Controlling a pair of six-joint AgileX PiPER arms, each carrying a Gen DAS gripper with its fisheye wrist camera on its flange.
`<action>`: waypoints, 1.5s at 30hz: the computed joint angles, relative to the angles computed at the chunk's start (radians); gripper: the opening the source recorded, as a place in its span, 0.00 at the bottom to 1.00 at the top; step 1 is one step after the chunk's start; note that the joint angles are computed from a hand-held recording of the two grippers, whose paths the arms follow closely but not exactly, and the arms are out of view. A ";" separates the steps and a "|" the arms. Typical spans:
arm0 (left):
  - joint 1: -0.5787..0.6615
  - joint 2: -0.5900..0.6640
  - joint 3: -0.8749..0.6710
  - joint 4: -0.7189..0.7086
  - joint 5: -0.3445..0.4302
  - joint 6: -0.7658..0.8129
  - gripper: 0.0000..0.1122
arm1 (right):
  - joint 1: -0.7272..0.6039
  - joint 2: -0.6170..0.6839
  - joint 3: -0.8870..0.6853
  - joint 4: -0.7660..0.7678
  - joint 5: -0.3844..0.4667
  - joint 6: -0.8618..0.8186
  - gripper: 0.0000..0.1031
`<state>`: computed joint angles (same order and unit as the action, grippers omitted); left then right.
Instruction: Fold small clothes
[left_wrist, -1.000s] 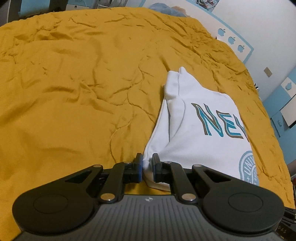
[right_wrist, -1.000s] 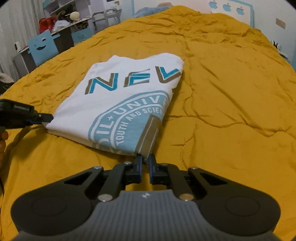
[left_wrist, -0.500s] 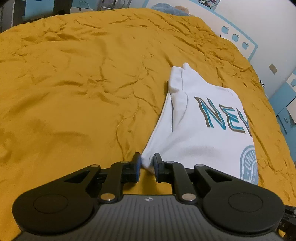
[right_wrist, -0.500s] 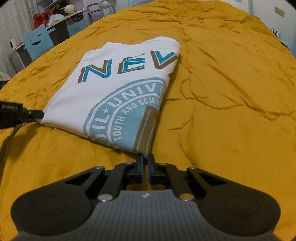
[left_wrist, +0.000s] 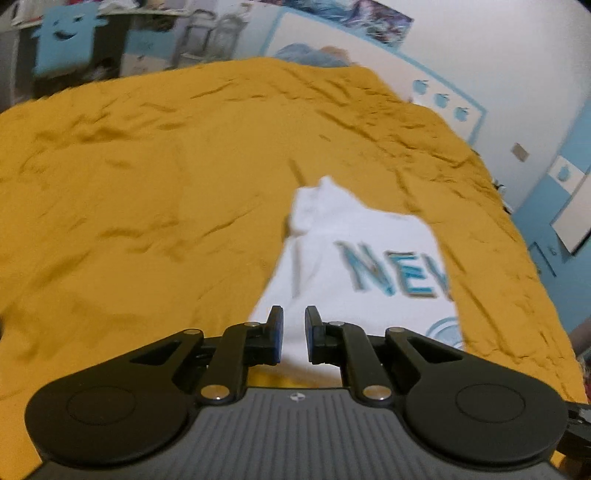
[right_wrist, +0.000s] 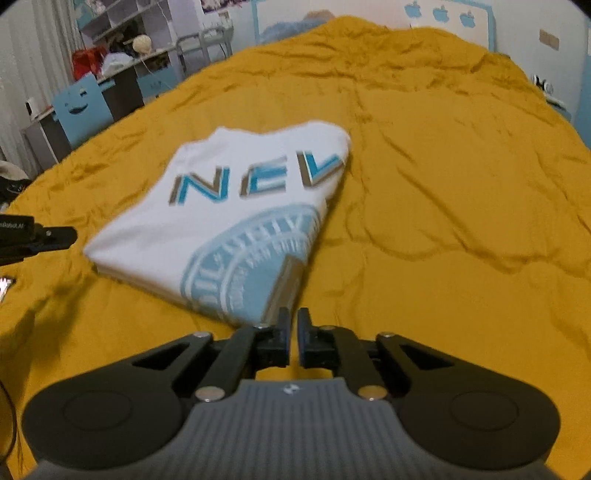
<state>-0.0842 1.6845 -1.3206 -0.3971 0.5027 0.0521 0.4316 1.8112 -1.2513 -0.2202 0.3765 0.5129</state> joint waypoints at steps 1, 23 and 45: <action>-0.017 0.019 -0.036 0.023 0.010 -0.016 0.12 | 0.001 0.011 -0.023 0.004 0.001 -0.005 0.04; -0.049 0.161 -0.091 -0.033 0.073 0.092 0.12 | -0.001 0.231 -0.243 0.086 0.045 -0.137 0.27; 0.188 0.577 -0.663 -0.535 0.341 0.251 0.78 | -0.272 0.359 -0.518 0.847 0.198 -0.540 0.76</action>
<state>0.1040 2.2619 -1.9833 -0.9321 0.8433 0.3027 0.1596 2.1703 -1.7697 0.6272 0.5748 -0.0272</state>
